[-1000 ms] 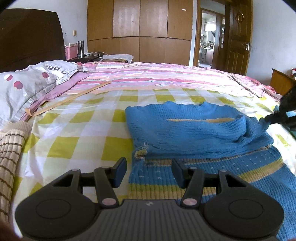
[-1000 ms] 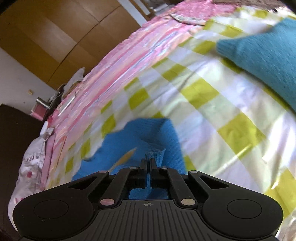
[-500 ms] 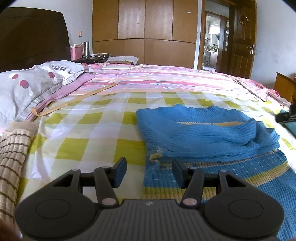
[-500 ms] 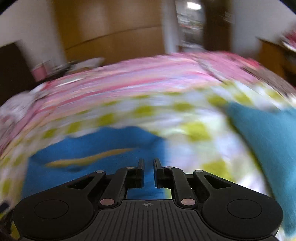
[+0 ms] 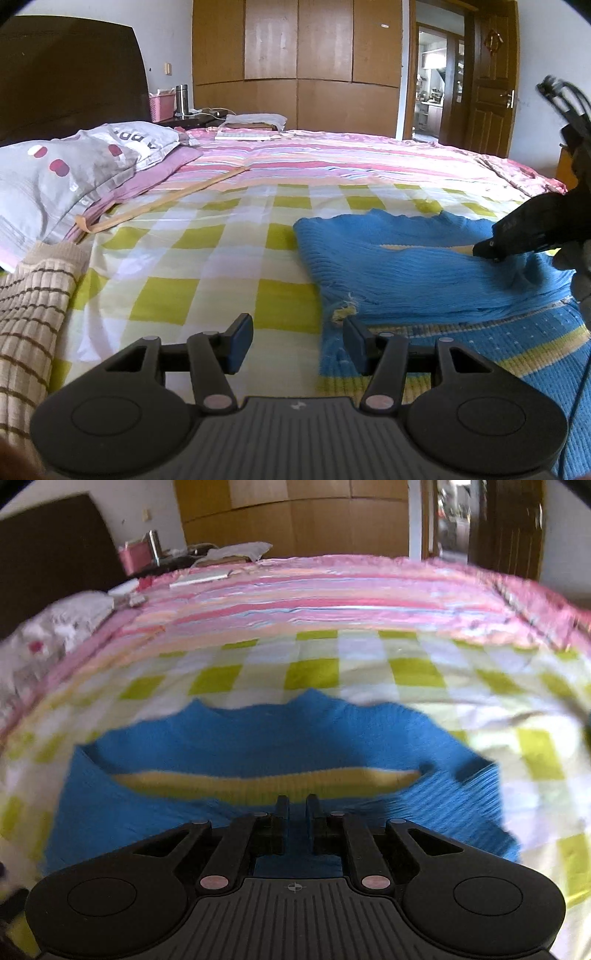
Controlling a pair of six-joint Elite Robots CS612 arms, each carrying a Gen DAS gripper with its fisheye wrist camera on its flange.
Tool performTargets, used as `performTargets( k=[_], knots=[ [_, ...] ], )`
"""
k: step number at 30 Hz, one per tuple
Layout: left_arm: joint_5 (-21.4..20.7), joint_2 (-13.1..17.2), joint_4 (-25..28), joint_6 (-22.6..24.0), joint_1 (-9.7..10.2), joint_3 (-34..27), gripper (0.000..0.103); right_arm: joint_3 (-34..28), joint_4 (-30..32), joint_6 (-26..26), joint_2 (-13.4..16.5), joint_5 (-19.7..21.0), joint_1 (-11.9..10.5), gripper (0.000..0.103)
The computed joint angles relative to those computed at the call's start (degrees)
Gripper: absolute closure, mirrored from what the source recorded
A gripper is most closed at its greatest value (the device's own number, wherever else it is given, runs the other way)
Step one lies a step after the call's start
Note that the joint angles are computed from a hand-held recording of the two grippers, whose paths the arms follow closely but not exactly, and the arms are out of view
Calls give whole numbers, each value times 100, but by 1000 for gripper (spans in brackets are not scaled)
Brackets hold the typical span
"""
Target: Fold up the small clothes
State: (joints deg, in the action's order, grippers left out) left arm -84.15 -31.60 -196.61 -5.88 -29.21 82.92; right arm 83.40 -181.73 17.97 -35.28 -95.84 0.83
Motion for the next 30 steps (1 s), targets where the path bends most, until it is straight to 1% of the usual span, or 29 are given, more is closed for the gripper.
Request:
performTargets(
  k=[3,5,7,9,11,13,14,16,17,18,20,22,23,24,26,27,30],
  knots=[
    [5,10,29,-33,12,-20,45,282,-505,-148,-116,-53,10,90],
    [16,10,-8,-5,5,-8,45,577,-936,-243,-241,106,-18,90],
    [12,11,-48,40,-8,-5,45,775,-1188,-259,-319,238,-49,90],
    [-20,20,-69,75,-30,-31,45,828,-1161,-265,-334,268,-93,89],
    [-35,45,-75,106,-65,-86,45,803,-947,-213,-304,-5,-107,89],
    [-68,81,-13,111,-95,-178,45,773,-787,17,-255,-146,-162,89],
    [-71,107,44,128,-109,-242,45,758,-685,239,-245,-152,-194,89],
    [51,196,232,198,-147,-433,45,841,-852,521,-247,120,-283,89],
    [137,238,399,232,-163,-535,45,869,-898,561,-261,184,-308,89],
    [207,268,545,264,-174,-607,45,919,-991,588,-276,194,-321,89],
    [345,304,745,327,-190,-688,40,1054,-1337,610,-307,200,-351,89],
    [387,299,730,435,-194,-673,37,1148,-1482,557,-337,-13,-348,89],
    [444,288,724,488,-202,-650,36,1168,-1463,477,-338,-146,-344,86],
    [497,279,733,529,-208,-633,34,1167,-1383,431,-331,-197,-348,86],
    [556,261,799,554,-211,-618,33,1170,-1271,357,-315,-97,-391,89],
    [575,247,832,534,-212,-611,33,1183,-1357,342,-303,-75,-403,89],
    [648,202,943,478,-221,-585,33,1307,-1610,747,-348,285,-507,88]
  ],
)
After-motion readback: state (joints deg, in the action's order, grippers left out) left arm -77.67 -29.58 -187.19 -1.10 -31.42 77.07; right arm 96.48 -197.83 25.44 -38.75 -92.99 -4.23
